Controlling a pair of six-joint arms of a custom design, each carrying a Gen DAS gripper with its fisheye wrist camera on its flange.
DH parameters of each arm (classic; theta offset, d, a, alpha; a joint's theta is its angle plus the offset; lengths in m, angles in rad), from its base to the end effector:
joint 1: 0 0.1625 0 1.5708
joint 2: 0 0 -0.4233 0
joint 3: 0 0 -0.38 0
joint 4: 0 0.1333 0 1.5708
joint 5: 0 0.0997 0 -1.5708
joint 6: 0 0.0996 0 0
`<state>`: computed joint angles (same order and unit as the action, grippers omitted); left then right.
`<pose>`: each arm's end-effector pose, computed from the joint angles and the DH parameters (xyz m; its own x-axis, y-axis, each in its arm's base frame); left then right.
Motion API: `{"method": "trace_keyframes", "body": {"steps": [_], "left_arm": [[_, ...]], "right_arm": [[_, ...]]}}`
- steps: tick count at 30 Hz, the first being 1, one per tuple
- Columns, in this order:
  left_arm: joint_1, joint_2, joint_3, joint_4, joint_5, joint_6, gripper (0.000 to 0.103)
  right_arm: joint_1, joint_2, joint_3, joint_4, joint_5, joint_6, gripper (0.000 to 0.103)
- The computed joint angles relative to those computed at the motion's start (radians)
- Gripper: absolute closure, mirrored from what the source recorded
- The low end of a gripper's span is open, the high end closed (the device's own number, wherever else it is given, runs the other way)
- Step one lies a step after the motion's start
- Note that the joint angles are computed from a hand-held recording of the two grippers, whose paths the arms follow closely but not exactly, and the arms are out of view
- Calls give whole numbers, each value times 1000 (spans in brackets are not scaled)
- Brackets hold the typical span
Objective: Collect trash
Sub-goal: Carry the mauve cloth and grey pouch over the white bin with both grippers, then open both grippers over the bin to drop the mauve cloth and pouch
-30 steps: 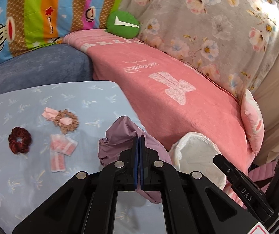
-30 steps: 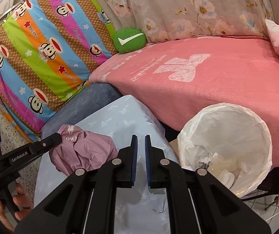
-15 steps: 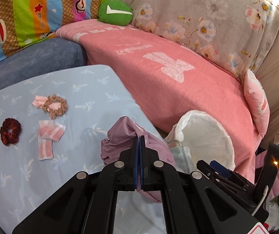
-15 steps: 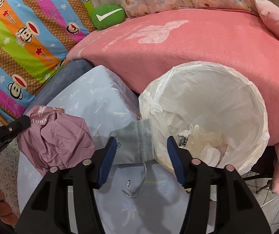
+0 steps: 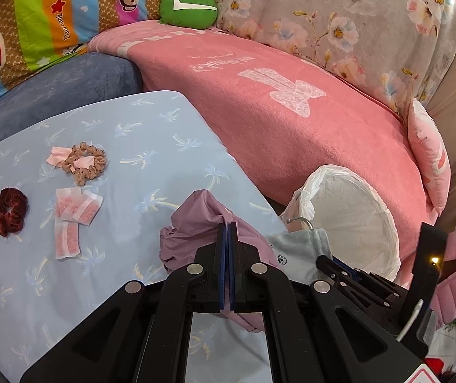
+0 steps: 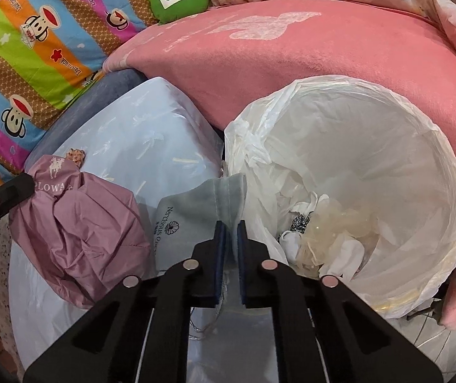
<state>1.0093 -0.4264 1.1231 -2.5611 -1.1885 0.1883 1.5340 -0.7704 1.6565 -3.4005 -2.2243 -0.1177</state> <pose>-0.2812 -0.7671 0.0341 -0.7325 0.5472 -0.4049 0.6584 0.7205 -0.2174 0.0482 -0.6689 0.1973 -0.7725 0.4487 0.4494 -0.0696 0.6436 -0.7622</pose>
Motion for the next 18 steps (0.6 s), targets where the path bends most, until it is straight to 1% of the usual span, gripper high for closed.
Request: {"method": "trace_keyframes", "body": {"steps": [4,10,13,17,18], "left_arm": [[-7,11,-16,7,-3,4,103],[-40,31,-56,8,-44,32,103],[-69,52,-85,3,-72,58,103],[-105,93,-135,9,-119,86,103],[-110,105,-150,19,-128,85,103]], "right_arm": [[17,-26,32,-71,23,-23,98],[54,-75,57,-189,14,-85,98],[67,-102,65,-240,-10,-108,98],[70,-122,70,-321,-67,-158,98],[68,-126,74,-330,-73,-158,98]]}}
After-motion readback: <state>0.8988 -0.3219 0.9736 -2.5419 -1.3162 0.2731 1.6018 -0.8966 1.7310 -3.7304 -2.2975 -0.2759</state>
